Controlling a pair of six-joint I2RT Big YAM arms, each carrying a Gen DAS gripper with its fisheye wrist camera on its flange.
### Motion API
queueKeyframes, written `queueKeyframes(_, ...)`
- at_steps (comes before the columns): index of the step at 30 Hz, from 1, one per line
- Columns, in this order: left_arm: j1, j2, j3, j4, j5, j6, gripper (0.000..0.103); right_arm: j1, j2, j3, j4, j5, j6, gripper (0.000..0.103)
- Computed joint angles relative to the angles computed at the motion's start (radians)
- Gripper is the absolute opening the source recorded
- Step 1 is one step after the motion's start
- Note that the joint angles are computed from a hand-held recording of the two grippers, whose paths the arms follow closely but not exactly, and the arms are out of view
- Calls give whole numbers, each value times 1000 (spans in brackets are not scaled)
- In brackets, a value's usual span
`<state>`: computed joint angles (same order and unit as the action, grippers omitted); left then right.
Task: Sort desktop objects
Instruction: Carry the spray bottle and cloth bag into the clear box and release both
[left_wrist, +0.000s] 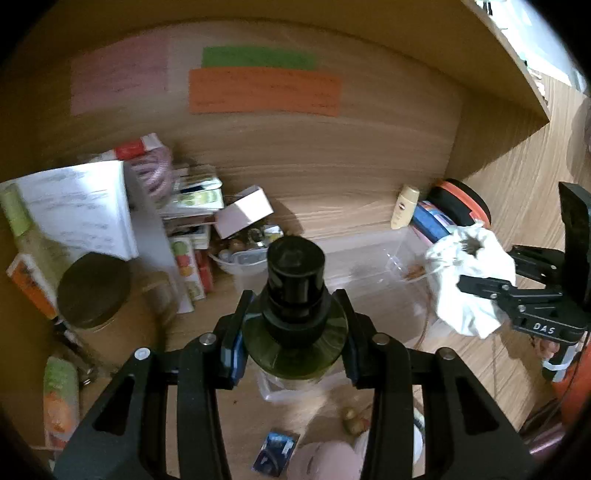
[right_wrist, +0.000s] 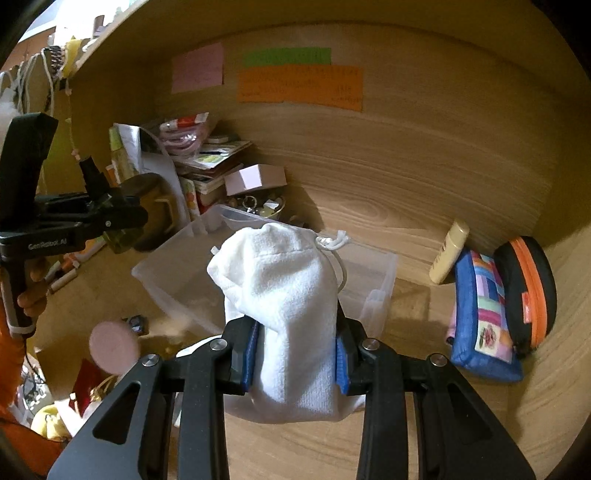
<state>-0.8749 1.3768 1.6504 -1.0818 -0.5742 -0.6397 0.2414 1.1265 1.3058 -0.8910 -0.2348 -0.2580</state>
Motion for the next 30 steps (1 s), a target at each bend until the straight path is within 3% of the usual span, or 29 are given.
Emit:
queueKeyframes(13,78,127,75,10,171,59,41,7,141,72,-30,19,-46,30)
queueKeyframes(30,102,184,101,-46,279,39,41,30,222,85,-51,63,-81,32)
